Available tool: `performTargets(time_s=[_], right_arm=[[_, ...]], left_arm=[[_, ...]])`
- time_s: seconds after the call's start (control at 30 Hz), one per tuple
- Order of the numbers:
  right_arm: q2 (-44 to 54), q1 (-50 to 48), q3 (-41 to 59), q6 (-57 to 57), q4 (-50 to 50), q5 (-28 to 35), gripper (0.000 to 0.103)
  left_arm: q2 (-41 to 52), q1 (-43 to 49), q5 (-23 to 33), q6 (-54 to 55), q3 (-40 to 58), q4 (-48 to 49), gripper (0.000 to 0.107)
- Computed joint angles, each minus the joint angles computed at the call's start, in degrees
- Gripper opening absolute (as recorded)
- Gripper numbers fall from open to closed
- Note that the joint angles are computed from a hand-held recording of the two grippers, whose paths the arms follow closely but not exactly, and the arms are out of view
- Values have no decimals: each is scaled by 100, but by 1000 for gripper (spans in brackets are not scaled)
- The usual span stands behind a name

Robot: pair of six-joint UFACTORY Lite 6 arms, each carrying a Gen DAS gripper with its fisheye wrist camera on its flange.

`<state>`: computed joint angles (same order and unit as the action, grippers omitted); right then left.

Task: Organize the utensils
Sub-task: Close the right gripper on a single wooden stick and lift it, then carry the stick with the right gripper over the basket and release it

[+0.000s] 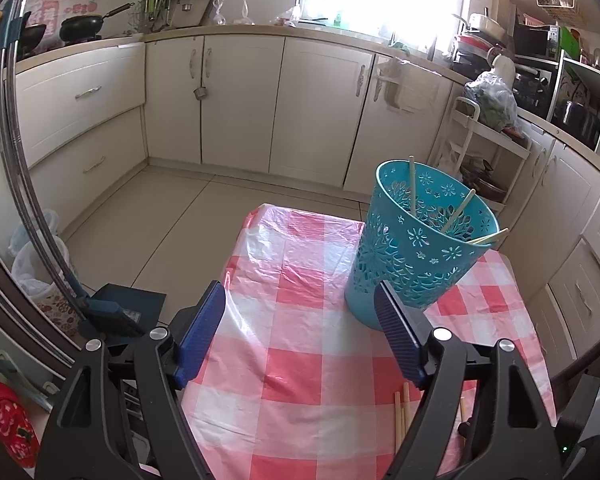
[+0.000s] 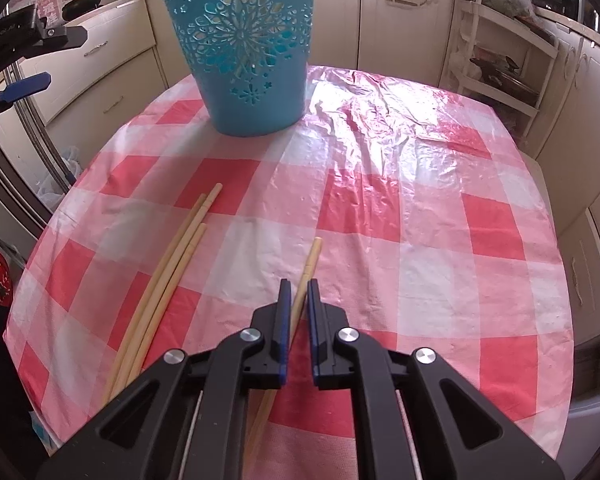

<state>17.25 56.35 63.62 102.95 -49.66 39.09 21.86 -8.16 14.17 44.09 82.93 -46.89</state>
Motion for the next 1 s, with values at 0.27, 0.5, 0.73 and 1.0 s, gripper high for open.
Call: performTargets(time_s=[0.27,0.5,0.73,1.0], right_arm=[[-1139,-127,-1073,1635,-810,-970,6],[-1849,-189,-768,1879,-1408,-917,6],[-1588,-542,988,485,-1200,-827,5],[-748,-1081,3256,-1550,-244,-587,5]], left_arm=[[38,-206,-223,-420,-43,564,76],[95,-298,-266,-621,-33,788,78],[182,-251,-179,-694,53,804,78],[259,-182,-91,-734,153,785,79]])
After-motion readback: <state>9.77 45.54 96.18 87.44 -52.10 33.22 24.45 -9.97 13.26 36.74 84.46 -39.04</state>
